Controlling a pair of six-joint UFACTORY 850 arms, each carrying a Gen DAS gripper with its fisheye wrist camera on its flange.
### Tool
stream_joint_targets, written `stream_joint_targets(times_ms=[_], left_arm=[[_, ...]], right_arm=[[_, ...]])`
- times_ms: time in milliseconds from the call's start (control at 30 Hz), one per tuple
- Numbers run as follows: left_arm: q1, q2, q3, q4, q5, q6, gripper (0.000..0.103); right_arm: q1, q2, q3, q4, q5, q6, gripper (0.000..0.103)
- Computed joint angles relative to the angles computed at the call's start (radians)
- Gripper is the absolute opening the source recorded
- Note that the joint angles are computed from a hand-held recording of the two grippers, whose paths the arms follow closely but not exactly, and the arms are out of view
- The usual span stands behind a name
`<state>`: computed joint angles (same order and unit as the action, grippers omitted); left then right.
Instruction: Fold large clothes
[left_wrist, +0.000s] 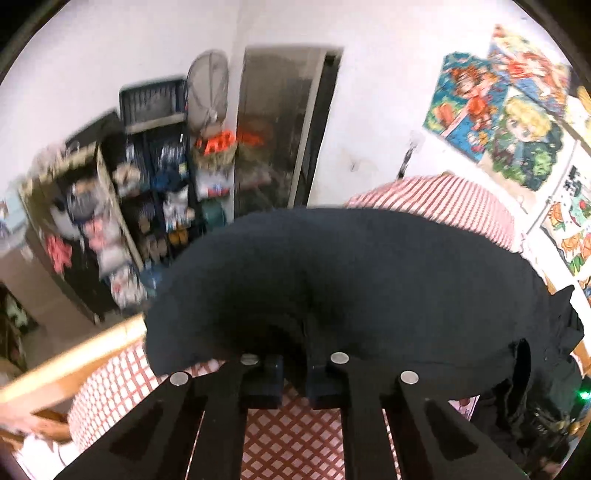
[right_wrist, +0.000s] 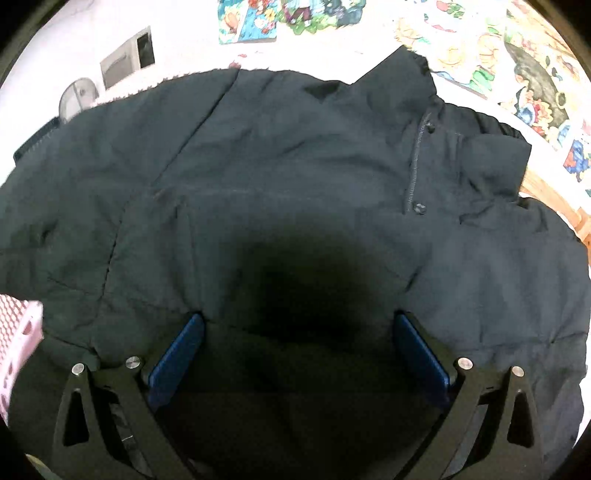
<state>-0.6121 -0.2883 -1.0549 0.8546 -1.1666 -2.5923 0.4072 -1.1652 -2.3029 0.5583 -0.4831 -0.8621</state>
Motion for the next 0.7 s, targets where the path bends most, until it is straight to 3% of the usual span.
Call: stream_joint_targets(times_ms=[133, 200, 300, 433, 633, 700], left_arm=[[-0.031, -0.03, -0.082, 0.094, -0.173, 0.07, 0.007], [-0.029, -0.072, -0.165, 0.169, -0.284, 0.188, 0.007], [-0.02, -0.108, -0.272, 0.297, -0.313, 0.341, 0.006], [-0.01, -0.14, -0.404, 0.478, -0.195, 0.489, 0.006], [0.013, -0.246, -0.619, 0.589, 0.176, 0.674, 0.006], [0.021, -0.302, -0.697, 0.593, 0.299, 0.732, 0.006]], right_arm=[[-0.019, 0.093, 0.135, 0.252, 0.047, -0.215, 0.101], [-0.028, 0.125, 0.173, 0.356, 0.052, -0.301, 0.101], [-0.056, 0.139, 0.162, 0.469, 0.03, -0.378, 0.101], [-0.075, 0.152, 0.15, 0.383, 0.108, -0.215, 0.101], [-0.13, 0.134, 0.113, 0.301, 0.135, -0.054, 0.101], [-0.142, 0.147, 0.144, 0.198, 0.203, 0.07, 0.101]])
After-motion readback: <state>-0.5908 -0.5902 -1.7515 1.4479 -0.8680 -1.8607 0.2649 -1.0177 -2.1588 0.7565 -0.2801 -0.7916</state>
